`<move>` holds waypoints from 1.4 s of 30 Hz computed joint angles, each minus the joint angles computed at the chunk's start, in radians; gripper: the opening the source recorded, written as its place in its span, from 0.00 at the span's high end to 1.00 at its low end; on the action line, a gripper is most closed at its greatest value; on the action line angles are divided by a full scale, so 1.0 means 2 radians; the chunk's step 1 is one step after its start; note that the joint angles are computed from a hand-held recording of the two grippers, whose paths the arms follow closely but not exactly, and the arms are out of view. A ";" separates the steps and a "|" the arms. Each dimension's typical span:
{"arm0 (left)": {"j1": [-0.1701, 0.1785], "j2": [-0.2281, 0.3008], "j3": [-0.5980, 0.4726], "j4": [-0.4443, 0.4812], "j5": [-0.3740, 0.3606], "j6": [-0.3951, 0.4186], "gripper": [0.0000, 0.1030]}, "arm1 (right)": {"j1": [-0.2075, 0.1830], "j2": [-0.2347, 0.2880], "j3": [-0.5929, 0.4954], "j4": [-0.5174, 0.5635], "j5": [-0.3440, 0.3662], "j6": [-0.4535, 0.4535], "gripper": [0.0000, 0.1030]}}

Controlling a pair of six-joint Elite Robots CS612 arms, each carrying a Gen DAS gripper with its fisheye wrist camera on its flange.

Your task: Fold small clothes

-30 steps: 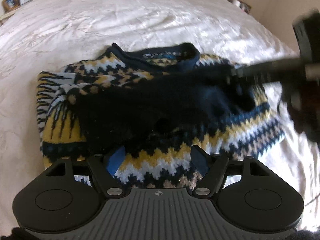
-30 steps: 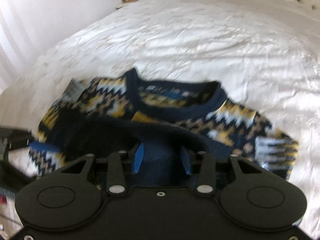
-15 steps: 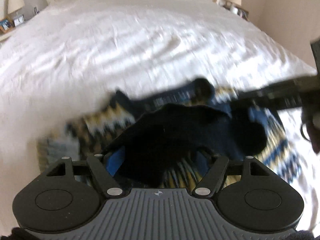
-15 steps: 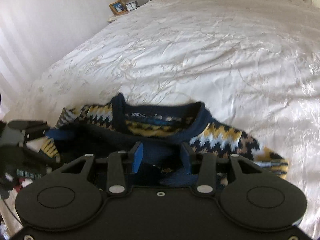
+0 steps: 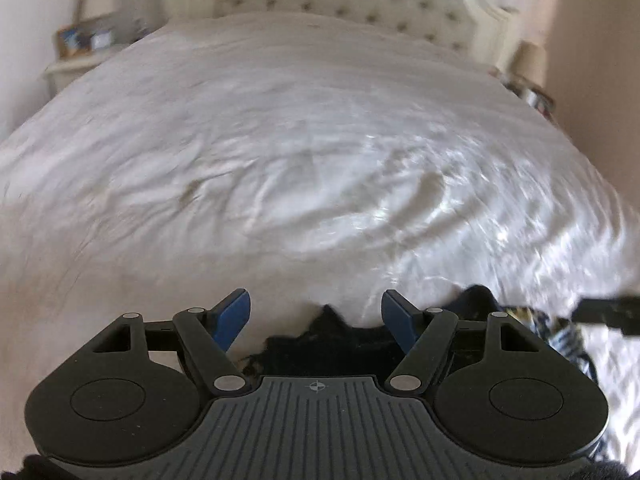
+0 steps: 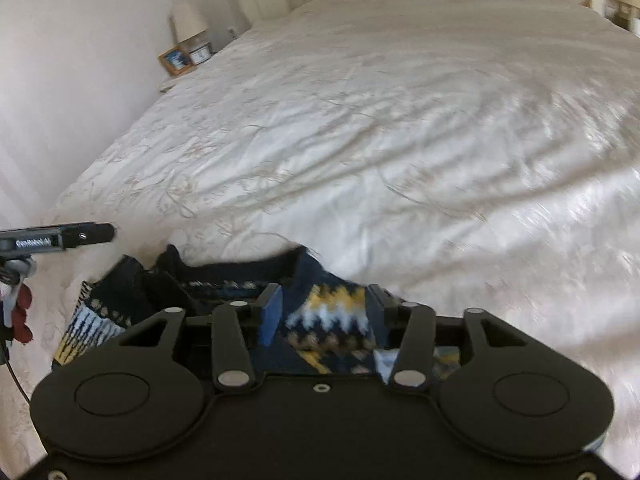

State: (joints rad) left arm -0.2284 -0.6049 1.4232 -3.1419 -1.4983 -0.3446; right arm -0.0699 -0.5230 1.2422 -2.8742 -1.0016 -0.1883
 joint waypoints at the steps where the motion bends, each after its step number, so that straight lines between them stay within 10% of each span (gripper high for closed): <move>1: 0.001 -0.002 0.004 0.000 0.003 -0.009 0.31 | -0.003 -0.003 0.009 -0.013 0.002 0.008 0.45; 16: -0.005 -0.028 0.076 0.013 -0.042 -0.007 0.31 | 0.008 -0.038 0.060 0.123 0.050 -0.177 0.45; 25: -0.004 -0.026 0.070 0.034 -0.037 -0.016 0.31 | 0.021 0.014 -0.021 0.031 -0.040 -0.048 0.45; 40: 0.006 -0.004 0.030 0.084 -0.055 -0.073 0.31 | 0.015 0.025 -0.037 0.103 -0.033 -0.055 0.39; 41: 0.008 -0.002 0.026 0.089 -0.060 -0.077 0.32 | 0.015 0.027 -0.041 0.107 -0.032 -0.048 0.45; 42: 0.007 -0.002 0.026 0.091 -0.060 -0.075 0.34 | 0.015 0.028 -0.043 0.110 -0.025 -0.047 0.80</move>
State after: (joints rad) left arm -0.2137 -0.6090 1.4743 -2.9607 -1.6190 -0.4954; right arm -0.0407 -0.4673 1.1561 -2.6545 -1.0522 -0.2825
